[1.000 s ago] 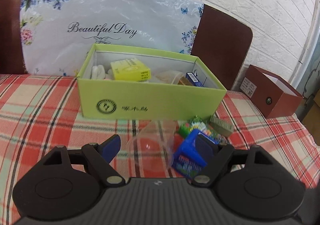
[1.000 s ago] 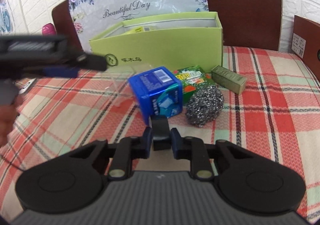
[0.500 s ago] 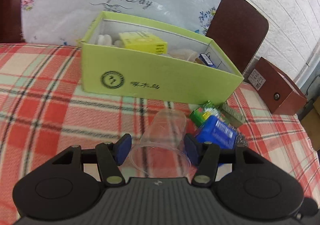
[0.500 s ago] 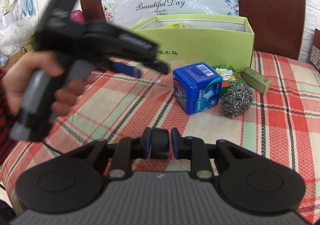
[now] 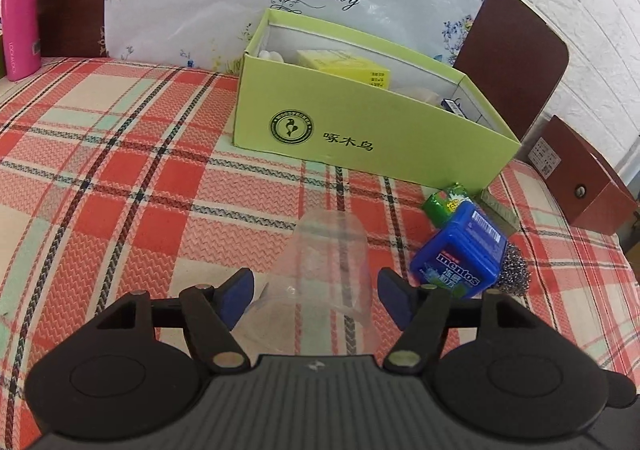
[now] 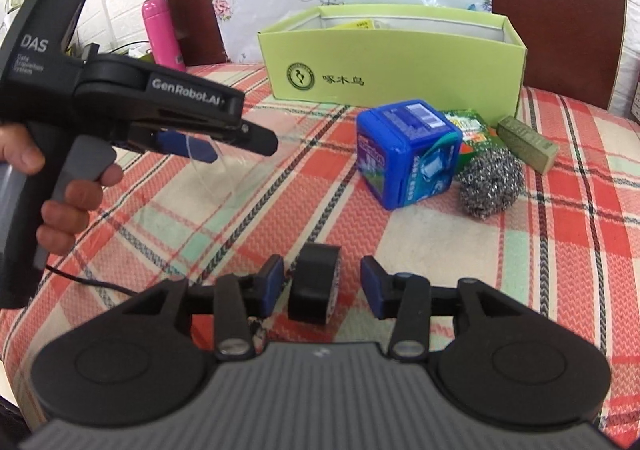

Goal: Organize objects
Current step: 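Grasp the clear plastic cup with the left tool while the right tool grasps the black tape roll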

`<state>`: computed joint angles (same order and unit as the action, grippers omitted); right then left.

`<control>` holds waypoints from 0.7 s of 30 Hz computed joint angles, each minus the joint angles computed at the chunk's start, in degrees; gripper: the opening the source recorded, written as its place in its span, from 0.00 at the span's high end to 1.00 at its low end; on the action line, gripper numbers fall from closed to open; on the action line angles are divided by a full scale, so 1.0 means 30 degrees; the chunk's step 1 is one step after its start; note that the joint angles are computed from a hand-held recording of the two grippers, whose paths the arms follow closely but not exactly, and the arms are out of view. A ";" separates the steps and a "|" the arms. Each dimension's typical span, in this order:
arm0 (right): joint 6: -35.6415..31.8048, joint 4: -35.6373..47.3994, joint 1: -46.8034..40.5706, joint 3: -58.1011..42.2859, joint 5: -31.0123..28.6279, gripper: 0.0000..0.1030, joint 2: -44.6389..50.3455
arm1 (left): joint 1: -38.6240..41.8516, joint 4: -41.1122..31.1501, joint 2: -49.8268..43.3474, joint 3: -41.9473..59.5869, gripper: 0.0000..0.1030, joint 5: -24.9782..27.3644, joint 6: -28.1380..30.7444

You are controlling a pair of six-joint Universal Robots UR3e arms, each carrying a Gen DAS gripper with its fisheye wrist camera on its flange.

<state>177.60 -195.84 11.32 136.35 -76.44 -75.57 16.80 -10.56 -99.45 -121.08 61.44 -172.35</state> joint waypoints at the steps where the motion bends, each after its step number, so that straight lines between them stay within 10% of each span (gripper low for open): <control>1: 0.0006 -0.0052 -0.0011 0.0006 0.0024 0.59 0.0019 | -0.0029 0.0089 -0.0014 -0.0005 0.31 0.0028 -0.0030; 21: -0.0008 -0.1048 -0.0935 0.0200 0.1397 0.83 -0.0281 | 0.1547 0.0008 0.1539 -0.1020 0.50 -0.2901 0.0357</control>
